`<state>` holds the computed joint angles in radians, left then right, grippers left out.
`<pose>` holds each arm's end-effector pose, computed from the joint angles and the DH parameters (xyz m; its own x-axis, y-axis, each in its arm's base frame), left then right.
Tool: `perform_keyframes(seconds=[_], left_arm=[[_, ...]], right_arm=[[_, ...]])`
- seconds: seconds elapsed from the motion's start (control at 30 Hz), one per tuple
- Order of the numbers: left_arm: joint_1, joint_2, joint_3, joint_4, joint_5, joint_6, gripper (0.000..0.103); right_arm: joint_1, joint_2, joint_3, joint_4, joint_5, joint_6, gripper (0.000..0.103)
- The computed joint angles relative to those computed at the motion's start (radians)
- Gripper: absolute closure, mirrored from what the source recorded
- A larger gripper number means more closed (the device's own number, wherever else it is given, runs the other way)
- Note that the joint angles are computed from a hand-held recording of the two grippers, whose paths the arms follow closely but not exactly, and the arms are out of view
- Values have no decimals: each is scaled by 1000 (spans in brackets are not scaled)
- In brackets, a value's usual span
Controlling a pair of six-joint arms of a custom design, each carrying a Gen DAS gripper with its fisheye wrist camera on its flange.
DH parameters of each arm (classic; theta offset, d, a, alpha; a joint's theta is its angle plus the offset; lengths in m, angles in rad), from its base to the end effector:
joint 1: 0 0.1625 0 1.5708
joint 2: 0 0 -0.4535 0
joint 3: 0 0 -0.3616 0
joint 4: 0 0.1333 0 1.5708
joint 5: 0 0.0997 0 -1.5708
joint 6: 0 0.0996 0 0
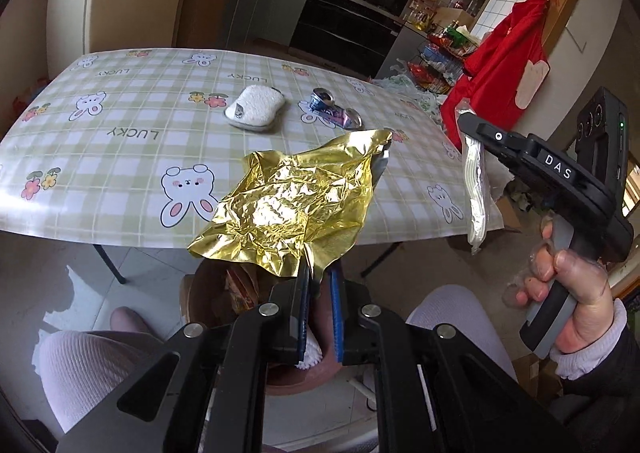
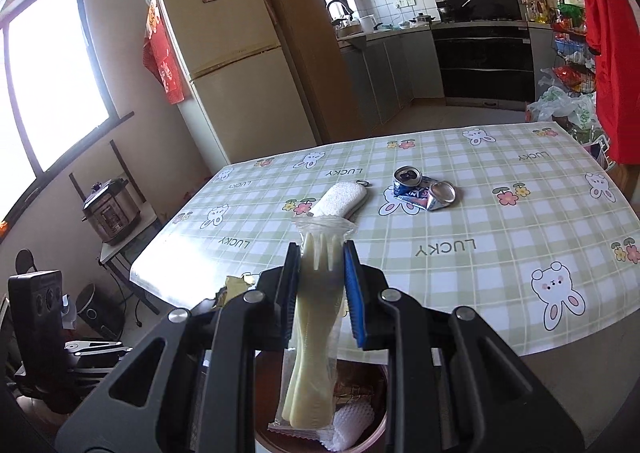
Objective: Collect trash
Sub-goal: 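Carry the gold wrapper into the bin and open the left tool while the right tool carries the utensil, then lower the wrapped white utensil into the bin and open the right tool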
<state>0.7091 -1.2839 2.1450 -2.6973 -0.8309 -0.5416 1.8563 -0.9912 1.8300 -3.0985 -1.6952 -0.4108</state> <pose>-0.2334 -0.4643 0.2783 -0.9046 0.0577 -0.4223 0.3105 0.7680 -0.5601 0.2934 -0.5703 0.2600 -0.8064 -0.4826 0.3417 -0.5884 0.5977 -0.5445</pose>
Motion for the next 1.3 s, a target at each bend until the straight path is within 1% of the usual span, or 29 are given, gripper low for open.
perform_keyframes(seconds=[0.13,0.33,0.63,0.73,0.8,0.87,0.9,0.97,1.07,1.13,1.3], left_arm=[[-12,0,5,27,-30,-35,92],[-3,32,-23,78,-60,-28,92],[11,74,-62,121,-61,7,90],[10,79,-66,130,-50,8,89],[4,78,-64,132,-25,2,82],[-8,73,-56,125,28,-9,58],[-13,69,-51,115,54,-11,53],[-28,59,-38,102,126,-25,33],[-43,48,-25,99,224,-53,17],[-42,43,-27,119,255,-72,12],[-34,28,-24,152,289,-109,10]], right_arm=[[-6,-35,49,-27,21,6,78],[-17,-51,68,-40,28,-6,78],[-49,-33,52,-33,27,13,78],[-56,-27,50,-23,20,18,78],[-57,-24,51,-19,17,16,78],[-57,-20,52,-13,13,16,78],[-58,-19,52,-8,13,16,78],[-56,-14,51,4,10,15,78],[-50,-6,46,22,8,12,78],[-44,0,42,30,1,8,78],[-32,14,33,49,-8,1,78]])
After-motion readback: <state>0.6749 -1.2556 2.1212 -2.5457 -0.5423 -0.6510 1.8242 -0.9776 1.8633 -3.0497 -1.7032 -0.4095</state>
